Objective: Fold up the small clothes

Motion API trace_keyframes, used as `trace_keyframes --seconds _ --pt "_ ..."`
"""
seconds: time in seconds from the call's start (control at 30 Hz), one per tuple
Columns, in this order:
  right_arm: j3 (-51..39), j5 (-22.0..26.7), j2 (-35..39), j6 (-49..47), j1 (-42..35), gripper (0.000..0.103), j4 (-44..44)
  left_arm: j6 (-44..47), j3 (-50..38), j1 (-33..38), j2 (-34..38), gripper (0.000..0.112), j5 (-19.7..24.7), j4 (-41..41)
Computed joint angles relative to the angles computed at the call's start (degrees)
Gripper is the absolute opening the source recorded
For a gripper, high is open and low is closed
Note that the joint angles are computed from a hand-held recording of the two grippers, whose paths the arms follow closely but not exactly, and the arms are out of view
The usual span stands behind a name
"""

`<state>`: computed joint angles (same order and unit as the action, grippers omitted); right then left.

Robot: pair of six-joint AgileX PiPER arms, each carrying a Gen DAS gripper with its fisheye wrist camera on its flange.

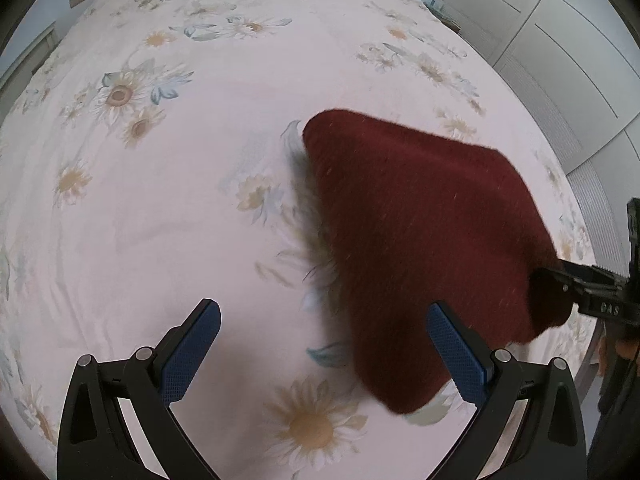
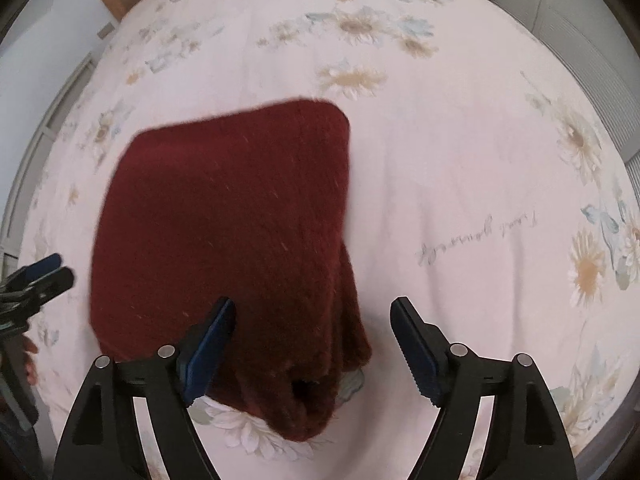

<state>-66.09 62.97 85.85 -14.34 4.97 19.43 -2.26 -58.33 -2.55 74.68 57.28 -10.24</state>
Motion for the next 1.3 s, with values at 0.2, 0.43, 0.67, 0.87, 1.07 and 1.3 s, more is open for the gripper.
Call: trace_keyframes --seconds 0.2,0.43,0.67,0.87,1.07,1.3 --pt "-4.3 0.1 4.0 -0.5 1.1 0.103 2.5 -2.0 -4.1 -2.4 6.1 0.102 -1.0 -1.4" --pt "-2.2 -3.6 8.4 -1.1 3.0 0.103 3.3 -5.6 -6.7 -7.0 13.8 0.102 -3.3 -1.1" --pt "3.6 -9.5 10.5 -9.2 0.7 0.103 9.9 -6.6 -2.2 -7.3 16.9 0.102 -8.6 -1.6" --pt "5.1 -11.2 12.0 -15.8 -0.5 0.103 14.6 -2.9 1.2 -6.6 16.4 0.103 -12.2 -3.9" --pt "5.8 -10.6 13.2 -17.8 -2.0 0.102 17.6 -5.5 3.0 -8.2 15.1 0.103 -14.5 -1.1" --pt "5.4 -7.4 13.1 -16.8 -2.5 0.074 19.5 -0.5 3.8 -6.8 14.1 0.080 -14.0 -5.3"
